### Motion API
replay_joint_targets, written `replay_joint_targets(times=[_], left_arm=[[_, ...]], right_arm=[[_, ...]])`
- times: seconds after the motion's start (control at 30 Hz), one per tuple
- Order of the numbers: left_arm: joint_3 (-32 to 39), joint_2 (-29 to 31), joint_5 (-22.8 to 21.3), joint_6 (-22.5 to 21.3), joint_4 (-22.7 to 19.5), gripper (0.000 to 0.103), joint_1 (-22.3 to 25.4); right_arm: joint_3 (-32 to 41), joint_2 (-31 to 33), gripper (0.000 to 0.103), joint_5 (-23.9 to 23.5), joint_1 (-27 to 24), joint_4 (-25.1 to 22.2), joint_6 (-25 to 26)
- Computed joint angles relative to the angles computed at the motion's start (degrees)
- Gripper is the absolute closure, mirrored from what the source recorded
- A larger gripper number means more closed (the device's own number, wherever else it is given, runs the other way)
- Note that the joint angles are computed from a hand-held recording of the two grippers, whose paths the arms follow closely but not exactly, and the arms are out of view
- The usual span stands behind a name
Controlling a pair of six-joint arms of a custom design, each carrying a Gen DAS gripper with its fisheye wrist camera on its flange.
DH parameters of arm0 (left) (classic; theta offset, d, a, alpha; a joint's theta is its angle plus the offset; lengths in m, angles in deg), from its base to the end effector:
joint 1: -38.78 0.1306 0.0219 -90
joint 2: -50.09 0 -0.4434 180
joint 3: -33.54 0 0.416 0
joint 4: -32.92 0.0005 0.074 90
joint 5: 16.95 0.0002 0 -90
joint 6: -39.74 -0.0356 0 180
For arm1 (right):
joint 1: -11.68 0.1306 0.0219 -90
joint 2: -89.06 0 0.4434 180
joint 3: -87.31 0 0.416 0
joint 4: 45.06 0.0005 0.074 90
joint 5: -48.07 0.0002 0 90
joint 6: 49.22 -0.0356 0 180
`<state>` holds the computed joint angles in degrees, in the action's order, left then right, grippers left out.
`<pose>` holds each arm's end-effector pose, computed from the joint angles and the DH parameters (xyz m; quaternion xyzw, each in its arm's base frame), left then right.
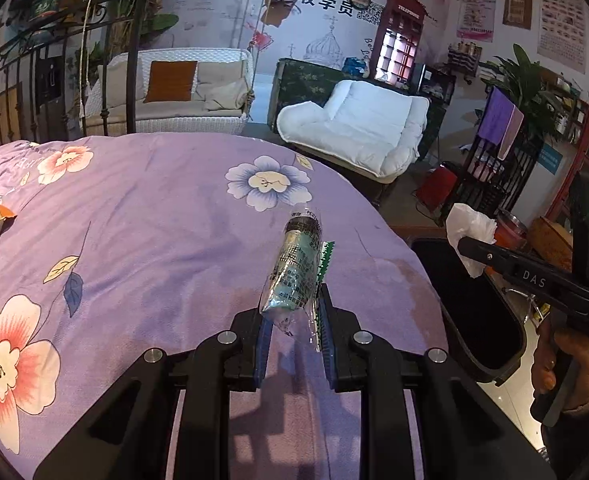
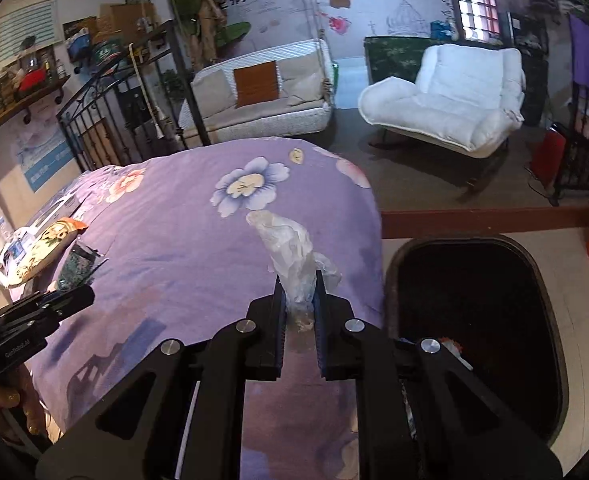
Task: Collect trash
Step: 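Carry the bottle with the left tool while the right tool carries the tissue over the bin, then open the right tool to drop the tissue while the left tool lowers and releases the bottle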
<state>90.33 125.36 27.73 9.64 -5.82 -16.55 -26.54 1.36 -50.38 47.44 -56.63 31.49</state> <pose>0.2236 -0.2796 0.3442 -0.1439 0.8803 -0.0219 0.4516 0.4025 0.2957 0.3233 -0.2366 0.8641 0.2294 0.3805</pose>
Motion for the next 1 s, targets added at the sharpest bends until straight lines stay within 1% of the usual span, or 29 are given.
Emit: replay_joint_targets(times=[0.2, 0.33, 0.4, 0.43, 0.5, 0.53, 0.57, 0.63, 0.8, 0.9, 1.0], left_arm=[[1.5, 2.2, 1.9, -4.2, 3.1, 0.081, 0.4], [2.2, 3.3, 3.1, -6.6, 4.4, 0.081, 0.4], [2.8, 4.1, 3.3, -7.6, 4.9, 0.081, 0.3], [3.0, 4.4, 3.4, -7.7, 5.1, 0.081, 0.0], [3.4, 5.1, 3.9, -8.1, 5.7, 0.081, -0.2], [3.6, 5.4, 4.2, -8.5, 6.0, 0.081, -0.3], [3.8, 5.7, 4.5, -8.8, 6.2, 0.081, -0.3], [4.1, 6.3, 4.8, -9.4, 6.5, 0.081, -0.4], [4.8, 7.2, 6.6, -11.4, 8.0, 0.081, -0.2], [5.3, 8.0, 7.7, -12.9, 9.1, 0.081, -0.2], [6.2, 9.2, 9.9, -15.2, 10.5, 0.081, 0.2]], right_arm=[[-1.7, 0.4, 0.09, 2.1, -3.9, -0.7, -2.6], [-1.7, 2.3, 0.09, 4.3, -5.7, -2.0, -4.7], [-1.6, 3.6, 0.089, 4.1, -6.5, -2.7, -6.0], [-1.5, 4.2, 0.085, 3.8, -7.0, -2.9, -6.6], [-1.7, 5.2, 0.069, 3.7, -7.4, -3.2, -7.3], [-1.7, 5.6, 0.047, 3.9, -7.4, -3.4, -7.5], [-2.0, 5.7, 0.035, 4.6, -7.3, -3.2, -7.9], [-2.9, 5.6, 0.035, 5.8, -7.3, -2.0, -8.3], [-4.1, 5.0, 0.034, 4.7, -8.2, -1.3, -9.2], [-4.8, 4.0, 0.031, 4.9, -8.6, -0.4, -9.5], [-5.5, 2.7, 0.027, 5.3, -8.9, 0.8, -9.8]])
